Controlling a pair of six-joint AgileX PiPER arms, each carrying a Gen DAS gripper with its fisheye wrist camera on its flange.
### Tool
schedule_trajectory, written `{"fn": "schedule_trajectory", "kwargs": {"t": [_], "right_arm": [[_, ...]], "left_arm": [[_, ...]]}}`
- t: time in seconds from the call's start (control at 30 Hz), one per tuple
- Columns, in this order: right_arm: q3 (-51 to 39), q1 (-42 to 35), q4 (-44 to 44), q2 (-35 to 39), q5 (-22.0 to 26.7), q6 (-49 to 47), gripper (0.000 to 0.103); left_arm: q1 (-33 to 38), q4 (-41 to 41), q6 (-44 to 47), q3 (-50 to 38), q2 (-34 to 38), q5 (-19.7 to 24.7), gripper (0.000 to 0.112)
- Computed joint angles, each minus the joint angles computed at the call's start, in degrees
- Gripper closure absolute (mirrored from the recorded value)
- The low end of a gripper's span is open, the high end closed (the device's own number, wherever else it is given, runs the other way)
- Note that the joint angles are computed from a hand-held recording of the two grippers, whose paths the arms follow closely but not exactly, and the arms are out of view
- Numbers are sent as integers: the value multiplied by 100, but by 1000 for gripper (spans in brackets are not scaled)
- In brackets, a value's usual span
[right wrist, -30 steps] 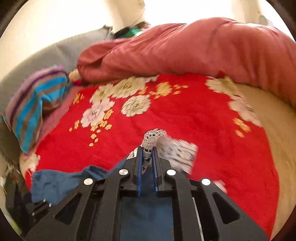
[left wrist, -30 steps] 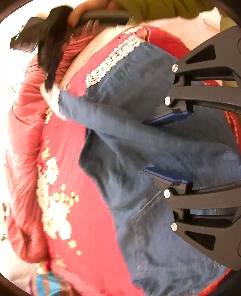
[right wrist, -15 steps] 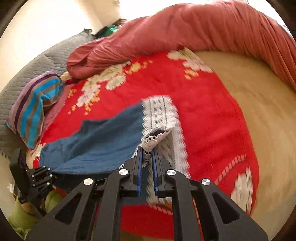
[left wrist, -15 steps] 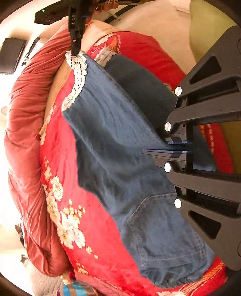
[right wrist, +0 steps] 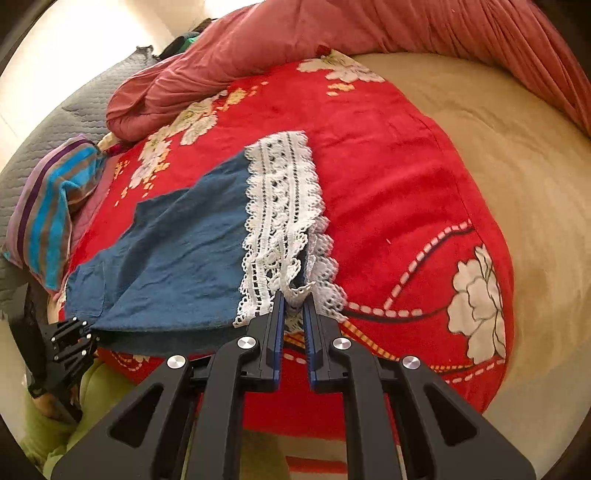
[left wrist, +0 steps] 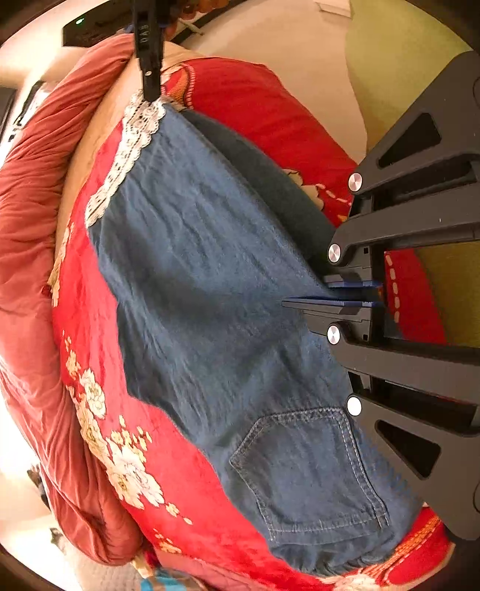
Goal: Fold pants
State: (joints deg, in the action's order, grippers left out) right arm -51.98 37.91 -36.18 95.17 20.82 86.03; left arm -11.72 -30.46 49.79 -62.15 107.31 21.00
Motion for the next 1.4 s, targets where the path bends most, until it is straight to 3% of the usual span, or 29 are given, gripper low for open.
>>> {"fn": "schedule_trajectory", "kwargs": {"t": [0.2,0.27,0.37,0.47,0.63,0.83,0.9,1.1,1.27,1.33,1.4], "right_arm": [[188,-174,434,16,-248,-281,92],[103,-32,44,-147,193,42,85],[-205,462,-1042,-275,1063,493,83],[-911,1268,-1583,136,1542,-723,69],[-2072,1839,-1149,1337,1254,-2828,71],[-3194,1940,-925,2436,1668,-4046,74],[-3285,1833,-722,2552,1623,-4371,100],[-2785,1679,-19,2156,1045,-4876,100],[-2826,1587,467,2259,983,-5154,95],[-2631,1496,824,2009,789,-5390,87],[-2202,1421,579,1570,491,-4994,79]], "left_arm": [[-51,354,-271,-64,101,63,112],[-52,330,-241,-63,103,69,112],[-75,368,-280,-62,116,51,112],[-100,455,-372,-50,115,30,112],[-122,452,-374,19,71,-51,112],[-154,495,-393,110,-28,-108,112],[-122,424,-330,105,-43,-46,111],[-14,158,-60,118,-91,197,110],[85,-89,271,206,-173,375,105],[252,-443,596,332,-353,511,90],[487,-968,1049,459,-566,629,80]]}}
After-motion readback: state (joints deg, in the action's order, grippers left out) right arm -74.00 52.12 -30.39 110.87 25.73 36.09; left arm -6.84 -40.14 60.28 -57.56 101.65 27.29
